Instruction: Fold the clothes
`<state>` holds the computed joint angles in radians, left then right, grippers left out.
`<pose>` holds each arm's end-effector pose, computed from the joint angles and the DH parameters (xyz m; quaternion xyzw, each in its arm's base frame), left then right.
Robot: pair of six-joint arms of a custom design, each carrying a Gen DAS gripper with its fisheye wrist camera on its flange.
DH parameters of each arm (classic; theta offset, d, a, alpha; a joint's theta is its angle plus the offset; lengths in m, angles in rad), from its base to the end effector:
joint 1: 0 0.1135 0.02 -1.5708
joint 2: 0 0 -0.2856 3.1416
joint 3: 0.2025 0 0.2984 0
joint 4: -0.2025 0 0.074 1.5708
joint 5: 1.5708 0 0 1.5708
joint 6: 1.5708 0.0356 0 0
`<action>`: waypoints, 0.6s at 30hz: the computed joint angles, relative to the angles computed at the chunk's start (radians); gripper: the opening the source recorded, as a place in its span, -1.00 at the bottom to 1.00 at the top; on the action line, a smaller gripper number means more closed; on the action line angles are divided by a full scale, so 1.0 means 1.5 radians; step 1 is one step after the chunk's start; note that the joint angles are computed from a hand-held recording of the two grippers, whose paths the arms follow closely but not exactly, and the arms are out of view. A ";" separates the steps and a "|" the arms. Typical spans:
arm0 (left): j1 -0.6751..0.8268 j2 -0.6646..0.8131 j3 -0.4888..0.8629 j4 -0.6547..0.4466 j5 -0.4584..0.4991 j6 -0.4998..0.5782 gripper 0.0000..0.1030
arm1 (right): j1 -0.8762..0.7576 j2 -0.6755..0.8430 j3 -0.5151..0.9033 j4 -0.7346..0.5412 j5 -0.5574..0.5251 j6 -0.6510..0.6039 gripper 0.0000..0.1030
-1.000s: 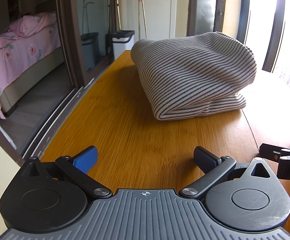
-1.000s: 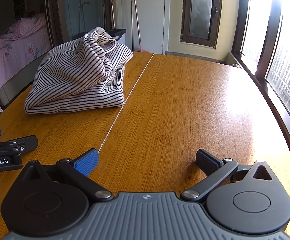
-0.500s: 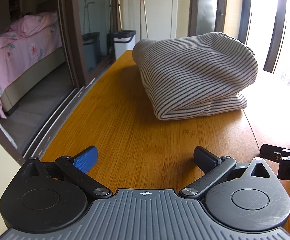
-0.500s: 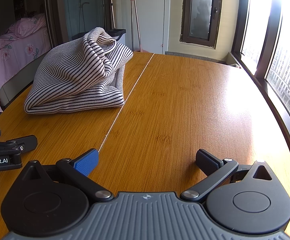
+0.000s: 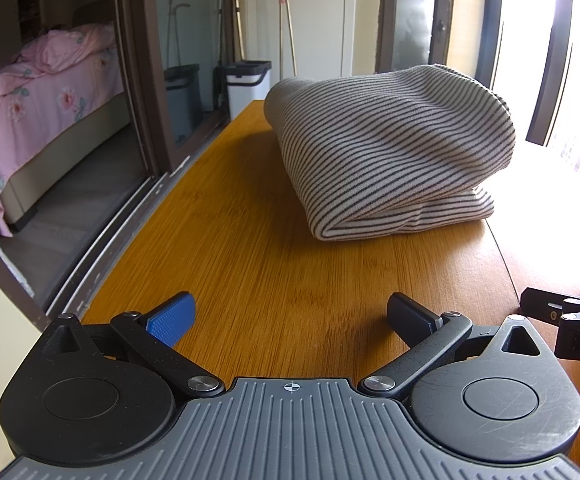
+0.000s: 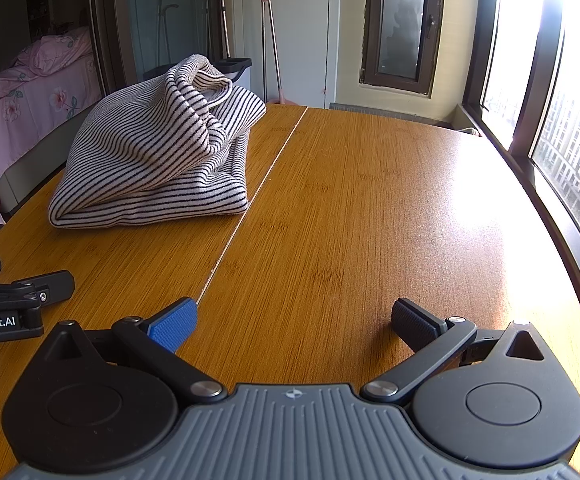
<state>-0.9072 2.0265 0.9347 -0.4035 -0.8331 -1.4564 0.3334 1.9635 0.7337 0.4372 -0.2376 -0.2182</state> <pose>0.2308 -0.2525 0.0405 -0.2625 0.8755 0.1214 0.3872 0.3373 0.1257 0.0446 -0.2934 0.8718 0.1312 0.3697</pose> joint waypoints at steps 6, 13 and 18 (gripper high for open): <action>-0.003 0.000 0.001 -0.003 0.000 -0.005 1.00 | -0.002 -0.001 -0.001 0.000 -0.002 -0.002 1.00; -0.002 -0.003 -0.005 -0.001 0.000 -0.005 1.00 | -0.001 -0.002 -0.002 0.000 -0.001 0.000 1.00; -0.002 -0.003 -0.005 -0.001 -0.001 -0.005 1.00 | 0.000 -0.002 -0.002 0.000 0.000 0.001 1.00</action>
